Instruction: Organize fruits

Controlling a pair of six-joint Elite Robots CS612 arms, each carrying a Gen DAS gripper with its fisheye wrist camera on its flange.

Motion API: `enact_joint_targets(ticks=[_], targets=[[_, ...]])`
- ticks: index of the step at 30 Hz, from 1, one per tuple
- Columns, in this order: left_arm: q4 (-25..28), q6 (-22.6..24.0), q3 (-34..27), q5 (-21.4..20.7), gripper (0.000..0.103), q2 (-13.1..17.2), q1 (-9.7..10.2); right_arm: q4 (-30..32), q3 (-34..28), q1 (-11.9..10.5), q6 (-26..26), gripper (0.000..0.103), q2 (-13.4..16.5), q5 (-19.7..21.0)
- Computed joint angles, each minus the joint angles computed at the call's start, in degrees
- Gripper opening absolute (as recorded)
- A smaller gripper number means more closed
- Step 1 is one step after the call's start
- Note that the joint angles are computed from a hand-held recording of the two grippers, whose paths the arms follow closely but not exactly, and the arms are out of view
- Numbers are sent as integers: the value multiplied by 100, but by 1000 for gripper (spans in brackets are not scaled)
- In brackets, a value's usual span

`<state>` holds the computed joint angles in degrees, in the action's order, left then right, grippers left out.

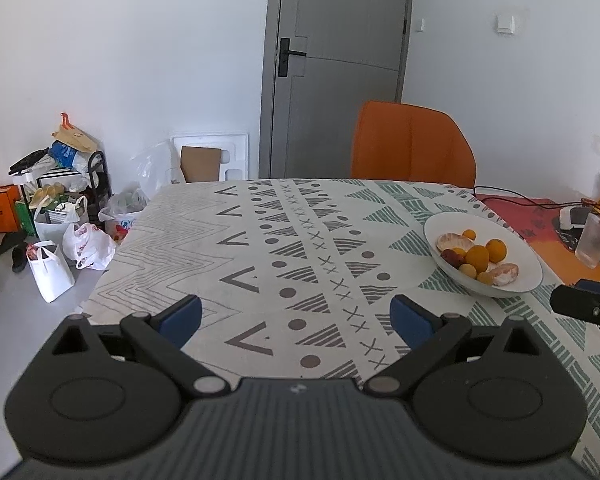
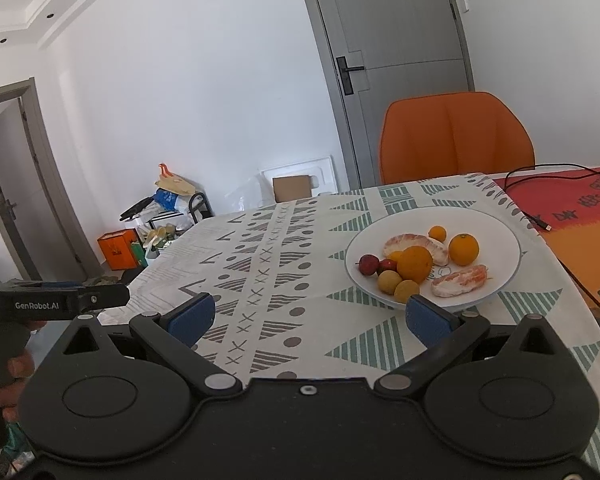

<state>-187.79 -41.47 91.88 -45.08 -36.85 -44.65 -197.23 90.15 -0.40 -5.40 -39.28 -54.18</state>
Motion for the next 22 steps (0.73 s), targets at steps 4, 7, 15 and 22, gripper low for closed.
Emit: enact_joint_targets(ticks=[4, 7, 15, 22], targets=[[59, -6, -18, -4, 100, 12, -5, -7, 21, -2, -63, 103, -5, 14], [50, 49, -23, -37, 100, 19, -3, -30, 17, 1, -30, 103, 6, -10], [37, 77, -46, -117, 100, 56, 8, 28, -17, 21, -28, 103, 39, -99], [-65, 260, -76, -143, 100, 76, -23, -100, -20, 54, -71, 103, 61, -251]])
